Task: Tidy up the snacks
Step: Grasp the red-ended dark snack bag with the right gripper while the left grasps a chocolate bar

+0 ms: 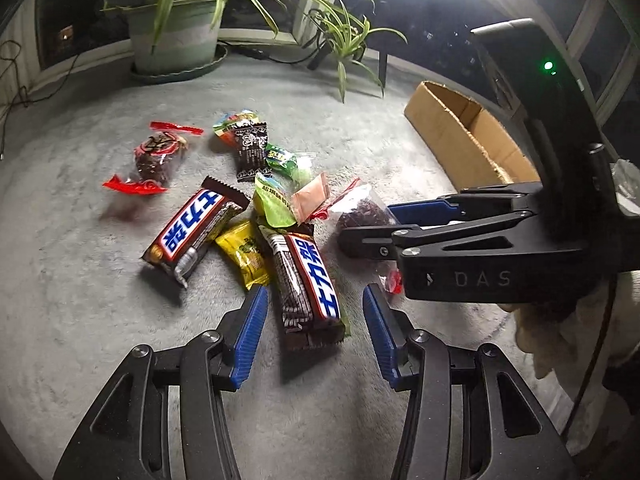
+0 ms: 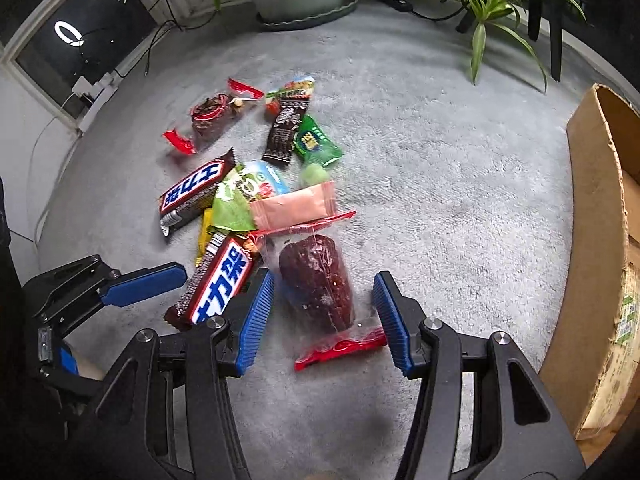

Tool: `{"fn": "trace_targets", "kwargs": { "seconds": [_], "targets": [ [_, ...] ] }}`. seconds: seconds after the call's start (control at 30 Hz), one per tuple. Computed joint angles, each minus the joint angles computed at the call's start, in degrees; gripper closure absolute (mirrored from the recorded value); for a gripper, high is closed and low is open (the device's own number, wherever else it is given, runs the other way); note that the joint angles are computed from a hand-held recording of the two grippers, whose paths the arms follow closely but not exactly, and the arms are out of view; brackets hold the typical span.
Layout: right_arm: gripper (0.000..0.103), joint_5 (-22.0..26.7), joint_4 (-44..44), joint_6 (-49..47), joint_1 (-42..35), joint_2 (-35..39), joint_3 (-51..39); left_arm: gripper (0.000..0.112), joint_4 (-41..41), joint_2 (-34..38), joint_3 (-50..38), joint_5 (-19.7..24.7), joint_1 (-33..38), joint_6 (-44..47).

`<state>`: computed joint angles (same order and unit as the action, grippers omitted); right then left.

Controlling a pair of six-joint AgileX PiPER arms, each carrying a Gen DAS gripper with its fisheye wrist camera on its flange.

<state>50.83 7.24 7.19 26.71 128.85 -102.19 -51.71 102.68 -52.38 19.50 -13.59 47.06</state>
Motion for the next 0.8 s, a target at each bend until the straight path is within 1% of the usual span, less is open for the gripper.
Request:
{"fn": "trace_targets", "kwargs": {
  "seconds": [0.07,0.1,0.17,0.2,0.23,0.27,0.3,0.4,0.5,0.57,0.67,0.73,0.77,0.8],
  "targets": [
    [0.050,-0.1,-0.4,0.1,-0.1,-0.2,0.3,0.064,2.6,0.8,-0.6,-1.1,-0.8,-1.9],
    [0.055,-0.3,0.1,-0.4,-0.3,-0.5,0.7,0.064,4.3,1.1,-0.8,-1.8,-1.2,-3.1],
    [0.061,-0.2,1.2,-1.3,-0.5,-0.5,0.7,0.064,5.7,1.7,-1.2,-2.0,-1.2,-4.2],
    [0.062,0.1,1.3,-1.6,-0.5,-0.4,0.5,0.064,6.4,1.9,-1.3,-2.1,-1.2,-4.8],
    [0.062,0.1,1.0,-1.6,-0.5,-0.5,0.7,0.064,7.0,2.3,-1.6,-2.4,-1.1,-5.3],
    [0.062,0.1,1.0,-1.8,-0.6,-0.7,1.0,0.064,5.4,2.6,-1.7,-2.3,-0.8,-3.6],
    [0.063,0.0,0.9,-1.5,-0.5,-0.8,1.1,0.064,5.9,3.0,-2.0,-2.4,-0.7,-3.9],
    [0.066,0.0,0.6,-0.8,-0.4,-1.0,1.3,0.064,9.4,3.1,-2.0,-3.3,-0.5,-6.9],
    [0.066,0.6,0.5,-0.9,-0.4,-0.9,1.1,0.064,9.0,3.3,-2.4,-2.5,0.4,-6.5],
    [0.066,0.5,0.4,-0.7,-0.4,-1.0,1.2,0.064,11.8,3.6,-2.9,-2.6,-0.1,-9.4],
    [0.067,0.3,0.6,-0.4,-0.4,-1.0,1.3,0.064,18.9,4.2,-3.6,-4.0,-2.1,-15.4],
    [0.069,0.2,1.1,-0.6,-0.6,-1.2,1.6,0.064,18.7,4.4,-3.7,-4.3,-2.3,-14.9],
    [0.069,0.0,1.3,-0.5,-0.6,-1.5,2.0,0.065,18.3,4.5,-3.9,-4.2,-2.1,-14.6],
    [0.069,-0.1,1.6,-0.6,-0.7,-1.6,2.3,0.070,18.3,4.4,-3.8,-4.4,-2.0,-14.8]
  ]
}}
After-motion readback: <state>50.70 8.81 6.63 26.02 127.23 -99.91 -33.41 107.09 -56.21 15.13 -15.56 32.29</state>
